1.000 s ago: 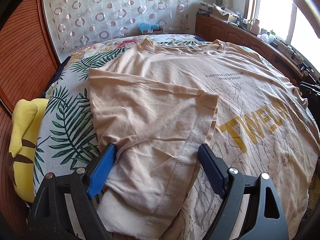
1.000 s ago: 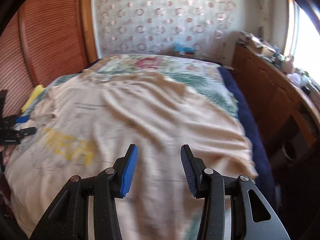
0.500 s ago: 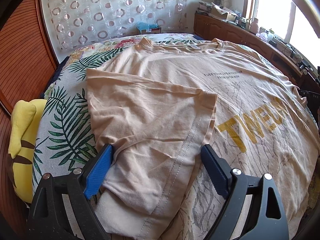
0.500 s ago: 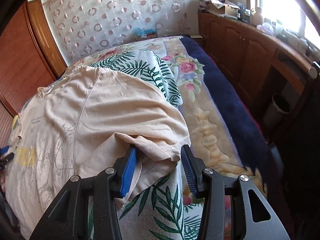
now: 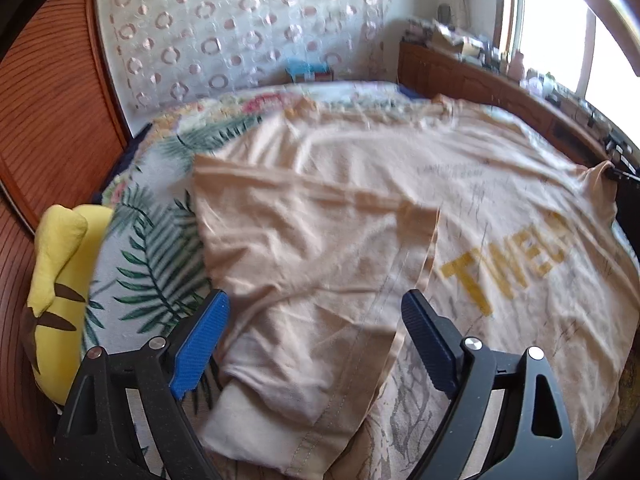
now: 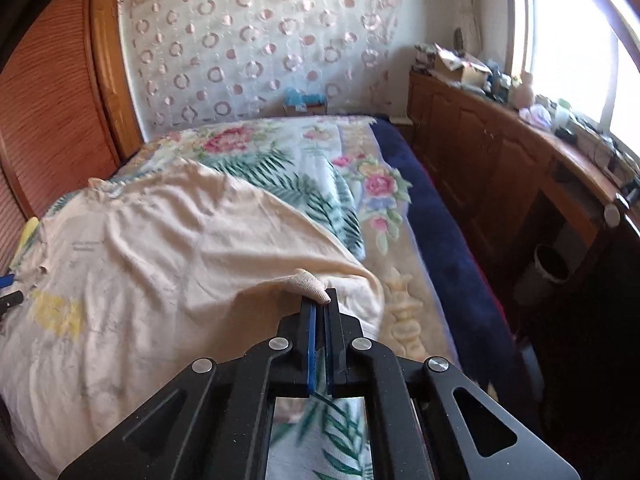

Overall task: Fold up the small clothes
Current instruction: 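Fold the gripped side over the shirt body with the right tool, then release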

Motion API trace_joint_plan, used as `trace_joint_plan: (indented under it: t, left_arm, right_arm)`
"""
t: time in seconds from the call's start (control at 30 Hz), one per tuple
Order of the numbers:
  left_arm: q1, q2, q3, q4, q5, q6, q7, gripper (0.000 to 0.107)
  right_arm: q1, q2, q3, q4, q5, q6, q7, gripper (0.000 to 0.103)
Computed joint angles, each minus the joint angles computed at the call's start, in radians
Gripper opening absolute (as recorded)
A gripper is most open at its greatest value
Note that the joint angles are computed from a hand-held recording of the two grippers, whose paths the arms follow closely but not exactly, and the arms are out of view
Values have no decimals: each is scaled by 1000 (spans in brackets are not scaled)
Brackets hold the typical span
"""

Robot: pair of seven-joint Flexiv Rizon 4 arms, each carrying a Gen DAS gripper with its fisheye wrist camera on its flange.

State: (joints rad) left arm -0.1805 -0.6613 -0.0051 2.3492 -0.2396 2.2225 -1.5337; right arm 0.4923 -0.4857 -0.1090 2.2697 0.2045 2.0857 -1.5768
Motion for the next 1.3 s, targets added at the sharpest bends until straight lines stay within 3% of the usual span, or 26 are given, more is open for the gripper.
trace_joint_plan:
  t: [0.1, 0.23, 0.37, 0.43, 0.5, 0.6, 0.73, 0.83, 1.03, 1.2, 1.23, 1.3]
  left_arm:
    - [-50, 2, 31, 33, -40, 149, -19, 89]
    - [-38, 40, 8, 64, -29, 203, -23, 89]
    - [-31, 59, -15, 83, -1, 236, -38, 89]
    - [-27, 62, -26, 88, 23, 247, -43, 89]
    - [-25, 65, -34, 90, 41, 239, -40, 89]
    - [-81, 60, -21, 90, -11, 238, -2, 89]
    - [-79, 49, -39, 83, -1, 238, -11, 89]
    - [-76, 40, -52, 77, 13, 238, -31, 89]
    - [-86, 34, -52, 75, 14, 223, -40, 89]
    - [-86, 33, -49, 78, 20, 216, -46, 89]
    - [-82, 32, -50, 79, 25, 217, -49, 89]
    - [-81, 28, -49, 78, 27, 219, -52, 89]
  right_arm:
    - [50, 40, 3, 20, 12, 28, -36, 3]
    - [98, 86, 52, 39, 1, 43, -94, 3]
    - [77, 104, 153, 56, -82, 12, -91, 3]
    - [150, 107, 124, 57, -40, -15, -128, 16]
    - [145, 109, 135, 78, -60, 1, -128, 24]
    - [162, 115, 101, 87, -21, 13, -154, 30]
    - [227, 117, 3, 67, 64, -68, -186, 30]
    - [185, 110, 16, 63, 36, -103, -134, 30]
    - [-10, 77, 180, 20, -157, -146, -8, 30]
    - [-58, 14, 206, -40, -289, -188, 36, 30]
    - [-63, 6, 209, -51, -307, -191, 43, 27]
    - [-93, -11, 239, -73, -354, -196, 54, 7]
